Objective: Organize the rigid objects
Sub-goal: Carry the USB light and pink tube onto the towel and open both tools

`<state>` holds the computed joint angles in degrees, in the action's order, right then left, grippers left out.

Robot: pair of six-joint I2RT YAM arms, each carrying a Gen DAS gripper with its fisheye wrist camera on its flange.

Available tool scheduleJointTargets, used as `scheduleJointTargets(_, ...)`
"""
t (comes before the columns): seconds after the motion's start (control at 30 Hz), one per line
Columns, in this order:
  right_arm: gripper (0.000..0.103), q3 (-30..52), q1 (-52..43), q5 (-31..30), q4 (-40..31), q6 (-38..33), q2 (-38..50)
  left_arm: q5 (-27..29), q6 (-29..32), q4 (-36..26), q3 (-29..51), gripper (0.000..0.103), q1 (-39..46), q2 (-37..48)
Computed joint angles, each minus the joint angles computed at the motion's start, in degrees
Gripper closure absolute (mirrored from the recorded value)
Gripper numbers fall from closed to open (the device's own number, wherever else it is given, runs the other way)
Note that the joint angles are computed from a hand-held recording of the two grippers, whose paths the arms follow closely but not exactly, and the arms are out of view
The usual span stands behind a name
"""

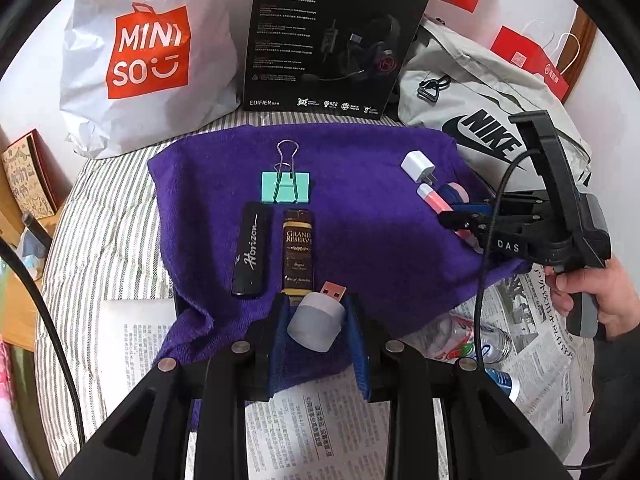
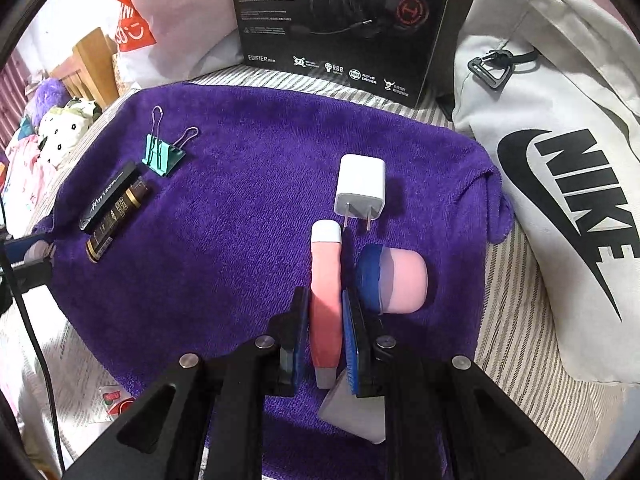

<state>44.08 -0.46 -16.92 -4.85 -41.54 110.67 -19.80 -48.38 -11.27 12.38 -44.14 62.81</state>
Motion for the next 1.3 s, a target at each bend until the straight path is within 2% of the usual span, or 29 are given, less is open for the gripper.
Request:
scheduleJointTargets(0.17, 0.080, -0.6, -0.9, -0.5, -0.7, -1.1, -0.7, 3.2, 3.1, 5.2, 0.2, 0.076, 4.0, 3.7)
scheduleJointTargets(0.33, 0.061, -2.0, -3.7, -2.9, -3.1, -3.8, -4.2, 4.9, 5.6, 11.6, 2.1, 0.076, 7.1, 11.8)
scheduleJointTargets(0.57, 0.060, -5.0, -9.5, -7.4, -7.5, -7.9, -11.0, 5.9, 9.4, 18.3, 8.0, 0.076, 10.7, 23.2)
scheduleJointTargets(0.73, 0.060, -7.3, -14.9, -9.9, -11.2, -12.5, -15.5, 4.6, 12.5, 18.2, 14.6, 0.076, 11.7, 31.5)
scheduleJointTargets(0.93, 0.059, -8.1, -21.8, -12.5, -15.5, -17.8, -18.3, 3.5, 13.4, 18.0, 19.4, 0.076, 12.5, 38.9)
scheduleJointTargets(1.07, 0.059, -8.6, -26.1, -14.0, -18.7, -22.4, -20.0, 2.2, 13.3, 18.4, 19.3, 0.076, 11.6, 39.2)
scheduleJointTargets(1.2, 0.058, -9.1, -27.8, -14.7, -20.1, -24.1, -20.9, 0.9, 13.2, 17.8, 19.6, 0.076, 10.8, 39.6)
scheduleJointTargets(1.3, 0.054, -9.7, -28.8, -14.7, -20.9, -25.0, -21.0, -0.2, 12.8, 16.6, 19.8, 0.073, 9.4, 39.5)
